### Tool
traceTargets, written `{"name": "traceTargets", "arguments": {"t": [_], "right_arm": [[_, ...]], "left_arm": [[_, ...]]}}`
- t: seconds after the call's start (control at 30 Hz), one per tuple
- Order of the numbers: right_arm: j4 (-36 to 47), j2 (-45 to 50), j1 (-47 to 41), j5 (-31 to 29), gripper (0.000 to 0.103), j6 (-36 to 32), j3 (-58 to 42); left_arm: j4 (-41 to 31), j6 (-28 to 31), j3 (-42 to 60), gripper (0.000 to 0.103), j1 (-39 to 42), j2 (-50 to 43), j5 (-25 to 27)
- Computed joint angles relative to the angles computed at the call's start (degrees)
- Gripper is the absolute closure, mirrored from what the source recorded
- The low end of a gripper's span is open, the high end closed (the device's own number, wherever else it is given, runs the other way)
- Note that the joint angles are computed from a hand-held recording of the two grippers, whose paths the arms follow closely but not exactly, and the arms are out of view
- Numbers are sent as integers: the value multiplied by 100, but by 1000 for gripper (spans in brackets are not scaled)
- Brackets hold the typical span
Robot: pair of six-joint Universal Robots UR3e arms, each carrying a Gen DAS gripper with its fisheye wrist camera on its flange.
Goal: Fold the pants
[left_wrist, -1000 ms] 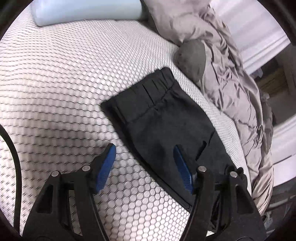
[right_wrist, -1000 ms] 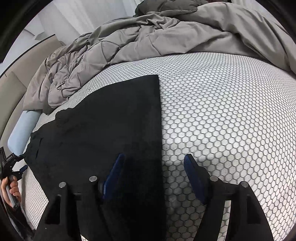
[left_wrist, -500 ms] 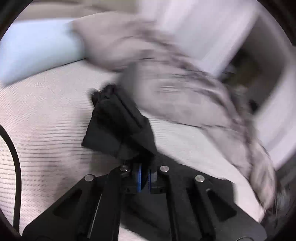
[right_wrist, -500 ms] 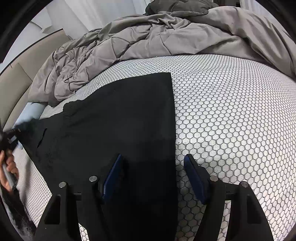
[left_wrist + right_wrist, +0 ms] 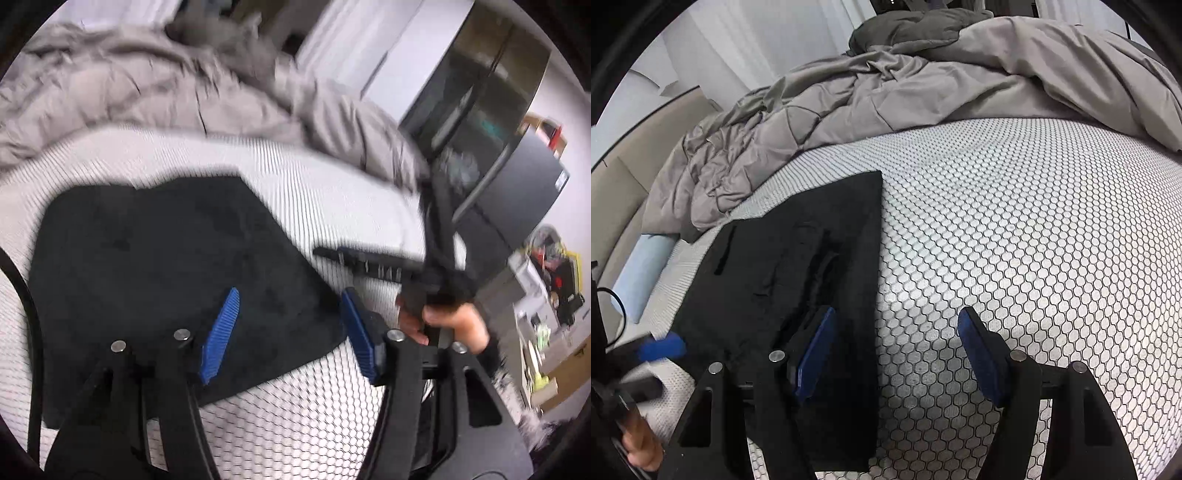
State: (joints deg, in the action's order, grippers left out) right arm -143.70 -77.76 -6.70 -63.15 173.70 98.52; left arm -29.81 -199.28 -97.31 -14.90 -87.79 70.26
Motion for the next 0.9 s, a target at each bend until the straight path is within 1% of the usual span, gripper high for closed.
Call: {"name": "traceTargets", "arguments": {"t": [0.03,0.07,0.1,0.13,0.2,0.23,0.27,0.33,0.43,0.5,0.53,0.57,0.6,0.63,0.67,0.7,0.77,0.8,0.83,0.87,0.9], "right_arm": [[75,-39,-54,147,33,-45,11],[164,-72,-123,361,33,-101,34],[330,-93,-210,695,33,-183,45],[472,-89,-261,938,34,-246,32],[951,-100,-400,1655,39,-506,47],[1206,-67,-424,1912,40,-644,7],[1358,-44,-401,2042,40,-719,-21],[1648,128,-353,2344,40,-847,-132],[2090,637,-218,2608,40,-829,-502],[1862,947,-77,2549,41,-510,-660],[1622,1033,-14,2524,52,-337,-672],[1350,1071,49,2394,60,-149,-681],[1155,1038,109,2245,73,-54,-662],[967,963,139,2195,80,-39,-591],[820,896,154,2180,83,-47,-547],[569,732,142,2238,87,-16,-441],[275,295,-15,2484,88,-72,-105],[69,-52,-149,2597,88,-91,142],[-75,-196,-178,2580,88,-28,208],[-70,-449,-276,2577,88,-115,359],[23,-521,-279,2485,88,-185,353]], "left_arm": [[149,-53,-241,28,133,264,73],[318,-107,-475,19,299,494,265],[481,-162,-751,19,455,701,607],[400,-156,-975,19,617,909,745],[-98,-266,-1172,19,1113,1075,906],[-219,-345,-1224,20,1318,1079,896],[-300,-436,-1322,22,1577,1090,805],[-418,-601,-1820,22,2299,1388,267],[-756,-516,-2264,22,3022,1709,-341],[-743,-359,-2644,22,3209,2008,-402],[-738,-307,-2648,22,3208,2005,-338],[-733,-262,-2543,22,3204,1901,-306],[-713,-168,-2546,22,3239,1887,-352],[-827,-128,-2654,22,3259,2114,-352],[-802,-102,-2660,22,3259,2129,-340],[-938,-103,-2738,22,3230,2384,-301],[-996,-92,-2767,22,3168,2541,-227],[-1260,-104,-2816,22,3165,2872,-175],[-1333,-24,-2830,22,3227,2962,-281],[-1484,-16,-2777,22,3211,3065,-258],[-1382,-16,-2741,22,3097,2928,-174]]}}
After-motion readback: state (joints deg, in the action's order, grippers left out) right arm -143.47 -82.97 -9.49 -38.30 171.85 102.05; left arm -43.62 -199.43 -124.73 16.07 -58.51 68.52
